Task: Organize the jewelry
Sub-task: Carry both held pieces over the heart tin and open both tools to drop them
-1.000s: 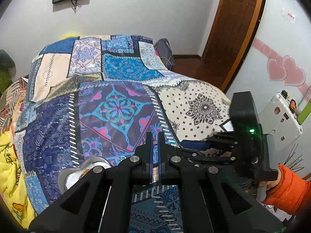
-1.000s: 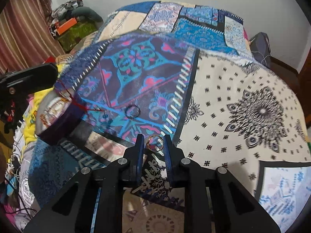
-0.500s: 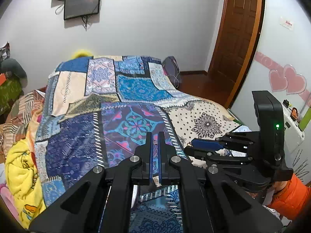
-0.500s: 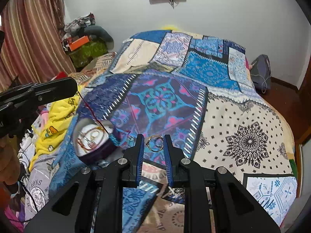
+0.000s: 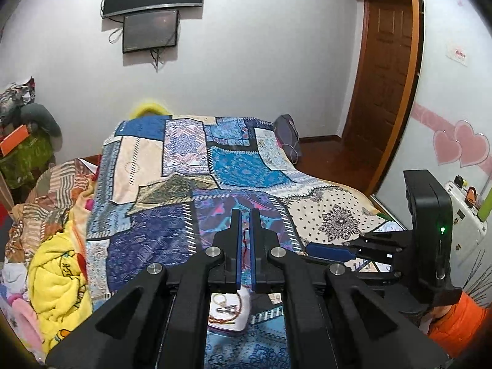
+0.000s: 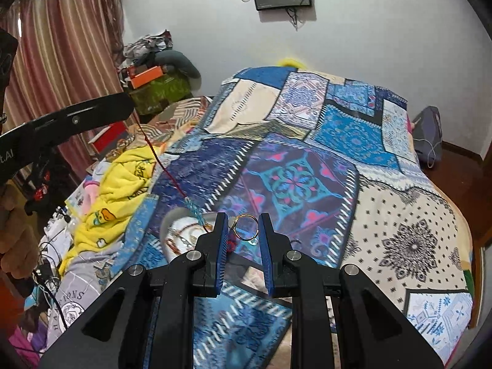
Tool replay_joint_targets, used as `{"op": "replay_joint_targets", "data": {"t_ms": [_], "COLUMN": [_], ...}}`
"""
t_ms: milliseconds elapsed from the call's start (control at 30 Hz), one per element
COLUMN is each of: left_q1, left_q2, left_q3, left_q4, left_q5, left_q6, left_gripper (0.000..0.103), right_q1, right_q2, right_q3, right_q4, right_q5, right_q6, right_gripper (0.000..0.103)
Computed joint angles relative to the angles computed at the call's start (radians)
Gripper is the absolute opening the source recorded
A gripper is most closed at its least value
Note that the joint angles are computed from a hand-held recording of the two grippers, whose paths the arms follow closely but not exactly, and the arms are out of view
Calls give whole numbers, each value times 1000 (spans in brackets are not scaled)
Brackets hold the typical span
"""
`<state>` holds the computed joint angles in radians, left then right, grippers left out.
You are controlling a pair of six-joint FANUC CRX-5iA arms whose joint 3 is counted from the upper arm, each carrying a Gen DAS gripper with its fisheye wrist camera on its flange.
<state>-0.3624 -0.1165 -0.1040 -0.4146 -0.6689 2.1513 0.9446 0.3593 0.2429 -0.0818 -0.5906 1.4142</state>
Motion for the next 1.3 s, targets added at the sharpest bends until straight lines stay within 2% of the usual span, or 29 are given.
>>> {"op": "replay_joint_targets", "data": {"t_ms": [133, 300, 467, 900, 1133, 1300], "left_q1": [0, 26, 61, 164, 188, 186], "left_q2": [-13, -27, -24, 11, 35, 48], "left_q3": [-5, -35, -71, -202, -240, -242], "left_q4": [-32, -14, 36, 319, 387, 375], "left_q5": [-19, -19, -6, 89, 89, 65], "left_q6": [28, 20, -12, -250, -313, -312], "left_gripper": [2, 2, 2, 2, 2, 2], "right_q1": [11, 24, 32, 34, 34, 38], "right_q2": [15, 36, 60, 145, 191, 213], "right_q3": [28, 59, 88, 177, 226, 247], "right_q4": [-26, -49, -62, -79, -88, -87], "right_q5": [-8, -25, -51, -142, -185, -206], "right_q6": [27, 55, 72, 88, 99, 102], "right_gripper": [18, 18, 18, 18, 18, 18]}}
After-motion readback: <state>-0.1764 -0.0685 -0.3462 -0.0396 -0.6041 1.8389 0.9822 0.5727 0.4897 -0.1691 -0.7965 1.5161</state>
